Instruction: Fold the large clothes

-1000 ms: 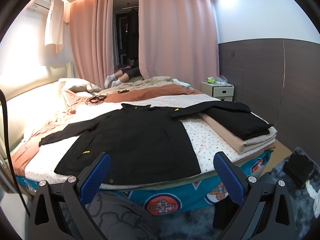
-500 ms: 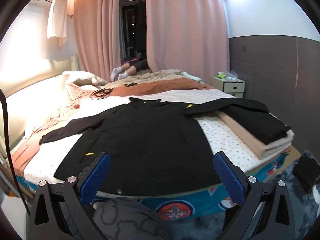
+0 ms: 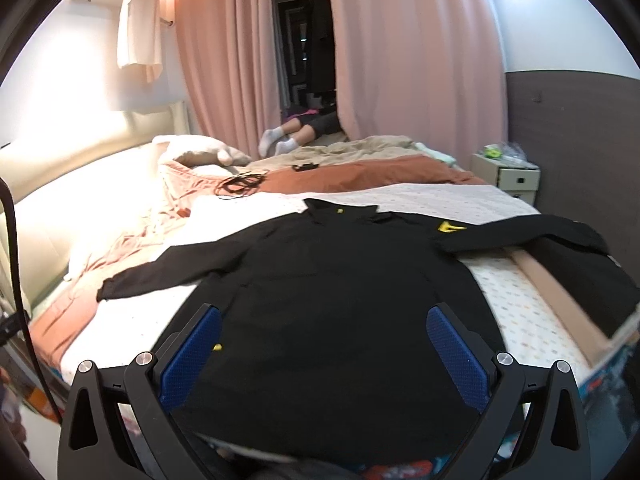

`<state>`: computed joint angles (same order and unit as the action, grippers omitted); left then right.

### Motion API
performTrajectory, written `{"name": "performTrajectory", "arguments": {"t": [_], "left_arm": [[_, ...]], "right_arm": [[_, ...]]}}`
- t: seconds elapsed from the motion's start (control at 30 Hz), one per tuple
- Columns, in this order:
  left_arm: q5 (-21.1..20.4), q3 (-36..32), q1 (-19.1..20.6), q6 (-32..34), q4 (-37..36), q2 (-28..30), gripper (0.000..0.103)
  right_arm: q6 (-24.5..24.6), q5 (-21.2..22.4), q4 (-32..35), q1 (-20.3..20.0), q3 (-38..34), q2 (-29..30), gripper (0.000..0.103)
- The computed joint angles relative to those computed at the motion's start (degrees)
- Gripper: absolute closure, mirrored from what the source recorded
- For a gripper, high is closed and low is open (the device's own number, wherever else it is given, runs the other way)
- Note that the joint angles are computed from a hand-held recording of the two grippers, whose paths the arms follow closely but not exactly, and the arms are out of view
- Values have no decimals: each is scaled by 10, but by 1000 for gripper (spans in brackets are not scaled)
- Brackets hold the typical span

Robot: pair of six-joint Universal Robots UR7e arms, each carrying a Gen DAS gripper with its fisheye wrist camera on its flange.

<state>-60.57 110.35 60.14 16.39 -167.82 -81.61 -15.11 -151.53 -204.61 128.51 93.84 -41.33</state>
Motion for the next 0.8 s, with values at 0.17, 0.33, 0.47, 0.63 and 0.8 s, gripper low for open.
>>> {"name": "performTrajectory", "arguments": {"t": [0.17, 0.33, 0.47, 0.63, 0.8], "left_arm": [[12, -53, 19, -9, 13, 43, 1], [25, -117, 40, -23, 33, 86, 3], [33, -170, 56, -37, 54, 118, 6], [41, -241, 77, -66, 91, 158, 11], [46, -316, 100, -97, 127, 202, 15]], "right_arm": [[28, 48, 73, -25, -56, 22, 0], [39, 93, 131, -41, -135, 61, 0], [45, 127, 177, -55, -195, 90, 0], [61, 164, 228, -77, -267, 124, 0], [89, 190, 294, -98, -350, 162, 0]]}}
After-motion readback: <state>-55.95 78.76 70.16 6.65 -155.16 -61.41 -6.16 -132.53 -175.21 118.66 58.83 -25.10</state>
